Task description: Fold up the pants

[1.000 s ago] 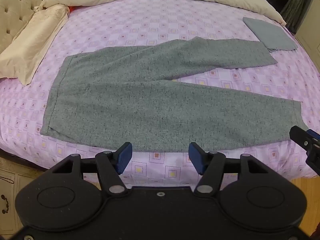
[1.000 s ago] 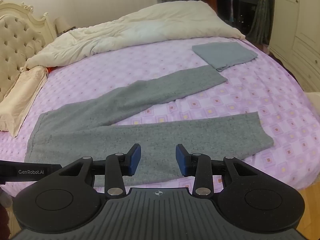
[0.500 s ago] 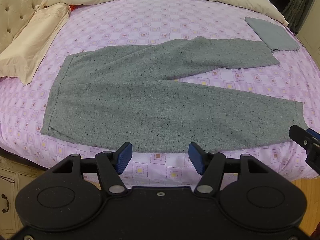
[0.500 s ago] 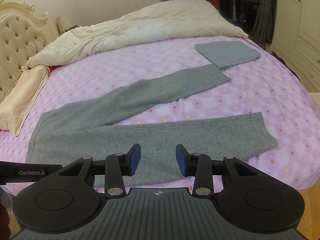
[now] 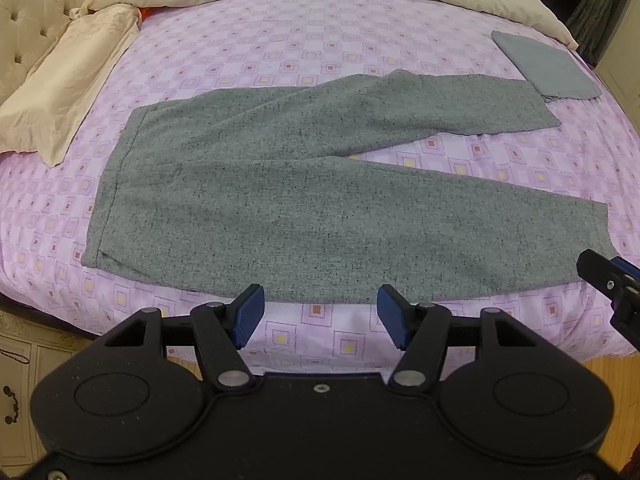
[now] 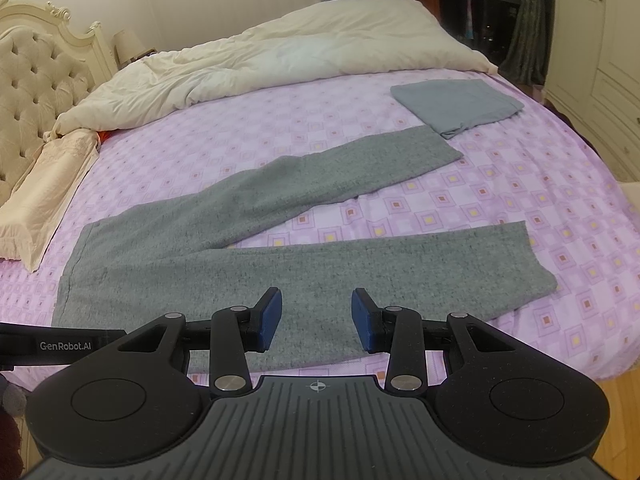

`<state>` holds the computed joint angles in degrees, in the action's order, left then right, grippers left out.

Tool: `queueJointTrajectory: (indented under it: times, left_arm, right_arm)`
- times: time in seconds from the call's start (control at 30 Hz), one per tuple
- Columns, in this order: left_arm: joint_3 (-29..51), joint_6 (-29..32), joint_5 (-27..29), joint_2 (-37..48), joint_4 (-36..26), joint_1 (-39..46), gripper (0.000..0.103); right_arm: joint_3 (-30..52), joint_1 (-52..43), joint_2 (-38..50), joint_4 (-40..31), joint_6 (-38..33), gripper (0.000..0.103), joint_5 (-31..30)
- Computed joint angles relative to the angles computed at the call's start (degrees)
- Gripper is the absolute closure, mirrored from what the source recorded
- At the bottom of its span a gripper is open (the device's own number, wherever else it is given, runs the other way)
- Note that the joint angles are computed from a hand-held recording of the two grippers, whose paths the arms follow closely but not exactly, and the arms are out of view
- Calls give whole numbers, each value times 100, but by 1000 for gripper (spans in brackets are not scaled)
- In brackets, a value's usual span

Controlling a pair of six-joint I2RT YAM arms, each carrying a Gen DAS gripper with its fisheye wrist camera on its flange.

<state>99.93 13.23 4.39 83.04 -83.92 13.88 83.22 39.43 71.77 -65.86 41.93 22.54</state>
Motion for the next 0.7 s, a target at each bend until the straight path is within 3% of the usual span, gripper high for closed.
queueJointTrajectory:
  times: [0.7]
  left_arm:
    - [-18, -51, -104, 36, -4, -86, 38]
  right_arm:
    - [-117, -195, -69, 143, -98, 66, -314]
